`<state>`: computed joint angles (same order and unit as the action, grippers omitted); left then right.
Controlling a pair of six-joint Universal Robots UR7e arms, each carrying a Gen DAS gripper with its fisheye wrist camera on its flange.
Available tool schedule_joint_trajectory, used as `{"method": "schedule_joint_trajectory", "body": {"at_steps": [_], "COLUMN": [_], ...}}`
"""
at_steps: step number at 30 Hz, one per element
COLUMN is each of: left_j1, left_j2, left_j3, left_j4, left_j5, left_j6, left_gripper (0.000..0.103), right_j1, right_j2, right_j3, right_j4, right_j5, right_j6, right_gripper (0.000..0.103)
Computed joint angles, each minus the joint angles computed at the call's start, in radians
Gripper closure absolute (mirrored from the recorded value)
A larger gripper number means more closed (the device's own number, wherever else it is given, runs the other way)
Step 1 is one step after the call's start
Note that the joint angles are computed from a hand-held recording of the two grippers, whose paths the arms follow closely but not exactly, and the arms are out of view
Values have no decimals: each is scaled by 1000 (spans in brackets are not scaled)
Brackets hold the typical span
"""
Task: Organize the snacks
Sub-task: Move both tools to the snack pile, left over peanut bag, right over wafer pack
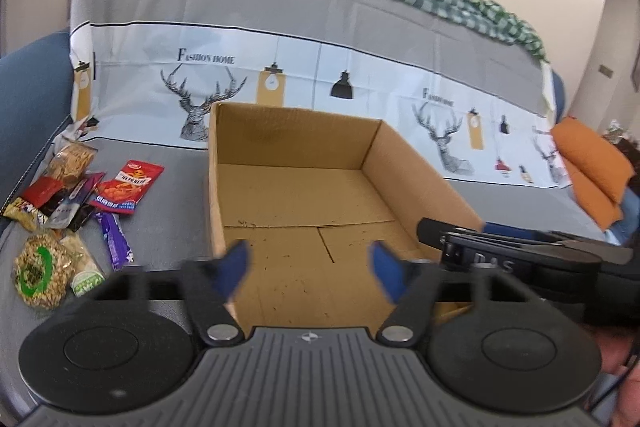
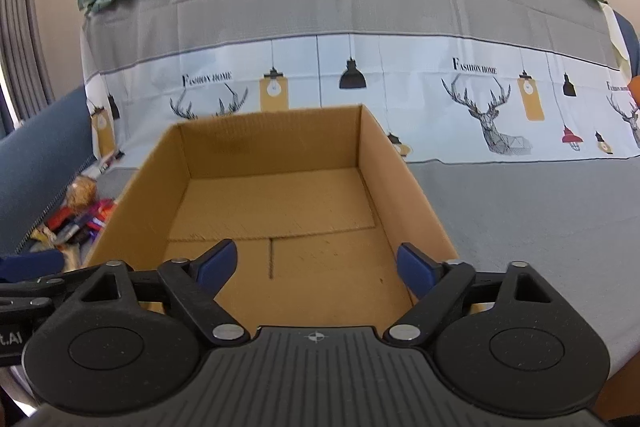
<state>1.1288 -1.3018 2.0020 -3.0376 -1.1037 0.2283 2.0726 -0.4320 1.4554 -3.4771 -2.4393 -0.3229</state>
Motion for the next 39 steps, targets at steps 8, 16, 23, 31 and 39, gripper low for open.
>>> {"method": "schedule_joint_trajectory", "body": {"at_steps": [8,16,23,31,39], "left_j1": [118,302,325,348,352], "left_j2": [-75,-28,5,34,94], "left_j3": [-175,-302,-369,-439,-482], "left_j4": [350,412,385,485,490], "left_j5": [-137,-47,58,64,101], "left_j6": [155,129,-10,-182,-204], "left_gripper": [58,53,35,20,7], "right_j1": [25,61,75,65,32], "right_j2": [25,121,215,306,429], "right_j3": [-23,-146,-228,-354,-548], "right_j4": [-12,91,175,312,478], "right_j5": [174,322,414,429,404], "right_j6": [61,24,-77,-82,-80], "right_gripper": [53,52,51,42,32]}}
